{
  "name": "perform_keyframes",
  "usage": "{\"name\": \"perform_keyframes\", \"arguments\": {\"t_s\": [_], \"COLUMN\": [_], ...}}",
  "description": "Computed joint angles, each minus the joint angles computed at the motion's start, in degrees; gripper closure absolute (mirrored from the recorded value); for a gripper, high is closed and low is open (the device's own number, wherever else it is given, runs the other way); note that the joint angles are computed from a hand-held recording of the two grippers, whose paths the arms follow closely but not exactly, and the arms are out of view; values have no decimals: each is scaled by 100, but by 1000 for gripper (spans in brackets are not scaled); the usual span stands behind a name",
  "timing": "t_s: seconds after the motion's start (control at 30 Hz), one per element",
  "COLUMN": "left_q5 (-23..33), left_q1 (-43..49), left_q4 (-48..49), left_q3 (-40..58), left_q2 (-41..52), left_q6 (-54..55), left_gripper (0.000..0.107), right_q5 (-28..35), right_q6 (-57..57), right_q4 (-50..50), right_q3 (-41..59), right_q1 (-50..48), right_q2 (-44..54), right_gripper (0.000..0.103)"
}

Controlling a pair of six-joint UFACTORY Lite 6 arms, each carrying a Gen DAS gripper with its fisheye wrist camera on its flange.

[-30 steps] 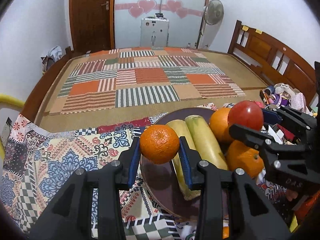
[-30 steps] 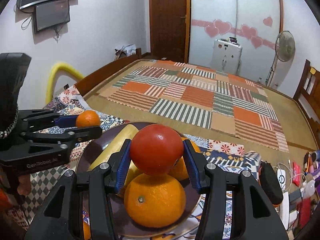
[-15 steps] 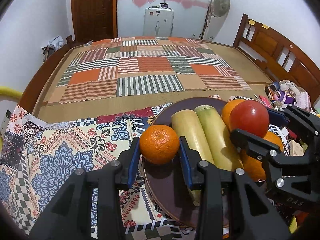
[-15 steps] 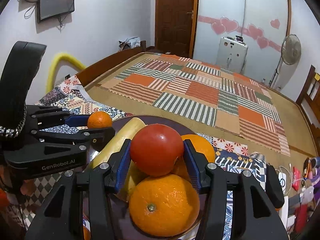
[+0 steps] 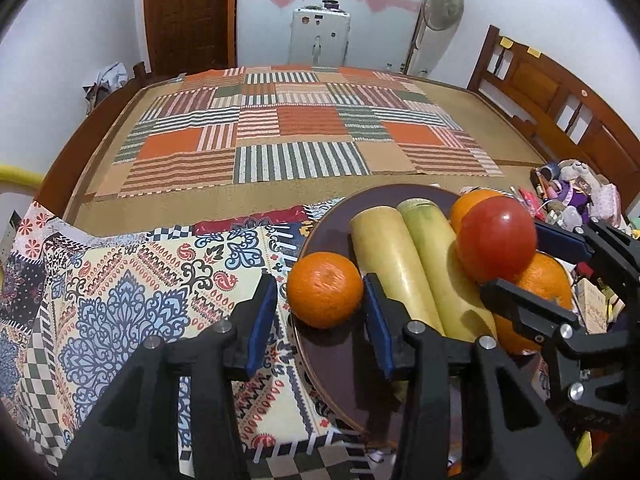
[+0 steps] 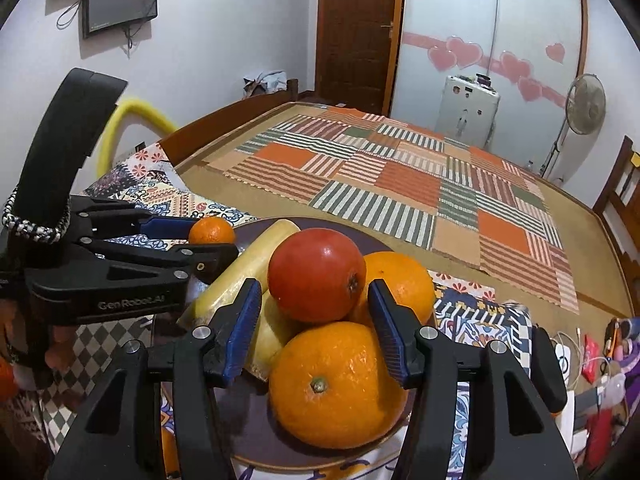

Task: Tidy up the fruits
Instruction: 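Lower the mandarin onto the plate with the left tool while the right tool places the tomato there, then grasp a dark red plum with the left tool while the right tool grasps another plum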

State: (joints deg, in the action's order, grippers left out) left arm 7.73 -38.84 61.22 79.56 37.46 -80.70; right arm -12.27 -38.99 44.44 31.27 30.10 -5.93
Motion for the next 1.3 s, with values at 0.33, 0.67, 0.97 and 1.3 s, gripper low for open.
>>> {"name": "perform_keyframes", "arguments": {"t_s": [0.33, 0.67, 0.97, 1.3], "left_q5": [472, 1205, 1849, 1781], "left_q1": [-423, -1212, -2270, -2900], "left_q4": [2146, 1885, 1714, 2606], "left_q3": [-1499, -3267, -4597, -5574], "left_q2": [-1573, -3570, -4726, -4748], "left_q6": [-2240, -2428, -2931, -4672], "left_gripper": [59, 55, 52, 51], "right_q5": [-353, -1688, -2824, -2263], "right_q6": [-3160, -5007, -3865, -2080], "right_q4": [3442, 6167, 6486, 5784], "right_q3": [-647, -1410, -1972, -2551], "right_q1": [665, 2370, 4002, 4382], "right_q2": [-1496, -3345, -3603, -2857], "right_gripper": [44, 39, 31, 31]}}
